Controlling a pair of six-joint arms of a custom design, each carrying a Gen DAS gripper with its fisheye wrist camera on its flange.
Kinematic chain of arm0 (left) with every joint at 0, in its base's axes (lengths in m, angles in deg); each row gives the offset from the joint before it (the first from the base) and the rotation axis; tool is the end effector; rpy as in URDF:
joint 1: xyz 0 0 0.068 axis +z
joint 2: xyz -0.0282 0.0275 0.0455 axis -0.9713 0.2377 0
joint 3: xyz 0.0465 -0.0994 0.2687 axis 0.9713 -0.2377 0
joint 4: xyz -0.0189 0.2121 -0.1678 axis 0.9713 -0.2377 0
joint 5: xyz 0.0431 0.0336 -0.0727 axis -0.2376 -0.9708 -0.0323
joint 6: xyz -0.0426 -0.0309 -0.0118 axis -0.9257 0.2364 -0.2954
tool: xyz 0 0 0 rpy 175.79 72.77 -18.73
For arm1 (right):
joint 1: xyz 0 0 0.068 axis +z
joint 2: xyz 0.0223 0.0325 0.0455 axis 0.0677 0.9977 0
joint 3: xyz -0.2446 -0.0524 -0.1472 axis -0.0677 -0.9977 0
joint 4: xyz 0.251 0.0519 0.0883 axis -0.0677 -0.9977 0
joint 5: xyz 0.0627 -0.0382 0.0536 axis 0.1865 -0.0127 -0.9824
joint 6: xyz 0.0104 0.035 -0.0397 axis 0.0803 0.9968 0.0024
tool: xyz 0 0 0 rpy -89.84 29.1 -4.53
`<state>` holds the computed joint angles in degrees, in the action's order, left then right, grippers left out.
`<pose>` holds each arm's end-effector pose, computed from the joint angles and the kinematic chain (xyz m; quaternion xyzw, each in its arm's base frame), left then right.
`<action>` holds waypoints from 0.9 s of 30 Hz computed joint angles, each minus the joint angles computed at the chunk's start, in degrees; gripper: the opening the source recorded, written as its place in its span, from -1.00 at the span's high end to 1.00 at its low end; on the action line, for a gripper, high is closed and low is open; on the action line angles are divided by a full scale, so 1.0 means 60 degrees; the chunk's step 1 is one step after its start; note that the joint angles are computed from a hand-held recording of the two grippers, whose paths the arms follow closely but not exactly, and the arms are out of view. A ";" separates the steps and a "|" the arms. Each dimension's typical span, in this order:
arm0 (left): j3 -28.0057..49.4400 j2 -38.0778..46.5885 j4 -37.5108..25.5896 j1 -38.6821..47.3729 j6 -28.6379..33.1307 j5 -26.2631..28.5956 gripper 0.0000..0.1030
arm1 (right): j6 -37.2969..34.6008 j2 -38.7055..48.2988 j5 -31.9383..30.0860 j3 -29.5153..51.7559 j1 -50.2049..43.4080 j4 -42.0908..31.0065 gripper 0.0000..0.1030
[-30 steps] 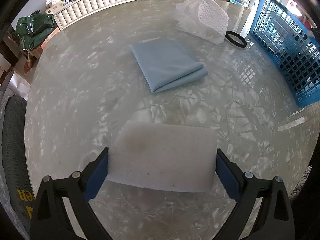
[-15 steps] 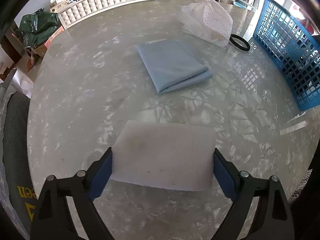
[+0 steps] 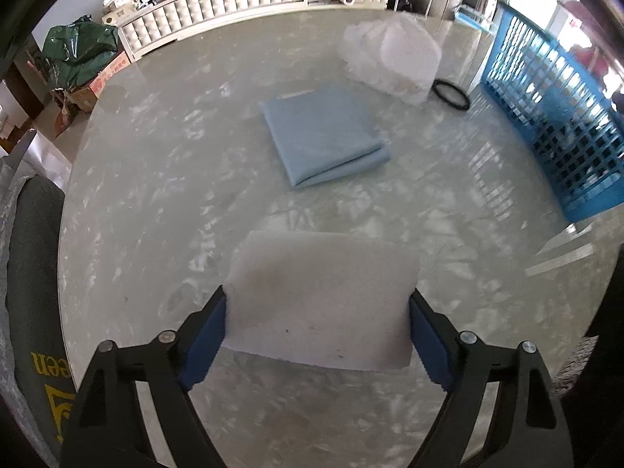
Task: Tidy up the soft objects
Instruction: 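Lower the towel into the blue basket and open the right gripper, then carry the white foam sheet over the basket with left while right withdraws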
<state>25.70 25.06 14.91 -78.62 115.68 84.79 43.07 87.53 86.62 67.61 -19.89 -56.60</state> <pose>0.2918 -0.0194 0.1237 0.2803 0.9424 -0.0658 0.1701 0.1561 -0.0669 0.2464 0.1373 0.9677 -0.0341 0.2085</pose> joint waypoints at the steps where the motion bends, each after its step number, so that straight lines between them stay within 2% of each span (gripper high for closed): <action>1: -0.0035 -0.0213 -0.0158 0.0008 -0.0077 0.0099 -0.64 | -0.0066 -0.0166 -0.0032 0.0002 -0.0076 -0.0102 -0.70; 5: -0.0027 -0.0988 -0.0856 -0.0132 -0.0543 0.0451 -0.64 | -0.0551 -0.1032 -0.0114 -0.0125 -0.0650 -0.0475 -0.80; 10: 0.0082 -0.2268 -0.1613 -0.0919 -0.1091 0.0614 -0.64 | -0.1578 -0.1438 -0.0629 -0.0150 -0.1895 -0.0818 -0.80; 11: 0.0152 -0.2488 -0.1774 -0.1098 -0.1209 0.0605 -0.64 | -0.1871 -0.1195 -0.0790 -0.0230 -0.2278 -0.0538 -0.80; 14: 0.0484 -0.3011 -0.2214 -0.1766 -0.1665 0.0472 -0.64 | -0.2412 -0.1348 -0.1065 -0.0296 -0.3004 -0.0697 -0.80; 17: 0.0883 -0.3424 -0.2660 -0.2562 -0.2303 0.0344 -0.64 | -0.2964 -0.1890 -0.1277 -0.0543 -0.3786 -0.0569 -0.81; 21: 0.1351 -0.3616 -0.2849 -0.3672 -0.3021 0.0144 -0.64 | -0.3964 -0.2105 -0.2159 -0.0574 -0.5207 -0.0650 -0.94; 27: 0.2382 -0.3198 -0.2998 -0.5482 -0.3989 -0.0549 -0.64 | -0.5164 -0.1653 -0.3380 -0.0311 -0.6974 -0.0874 -0.99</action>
<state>40.00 5.87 -3.08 -111.51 91.75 81.50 12.09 77.62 66.34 65.74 -61.73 -61.84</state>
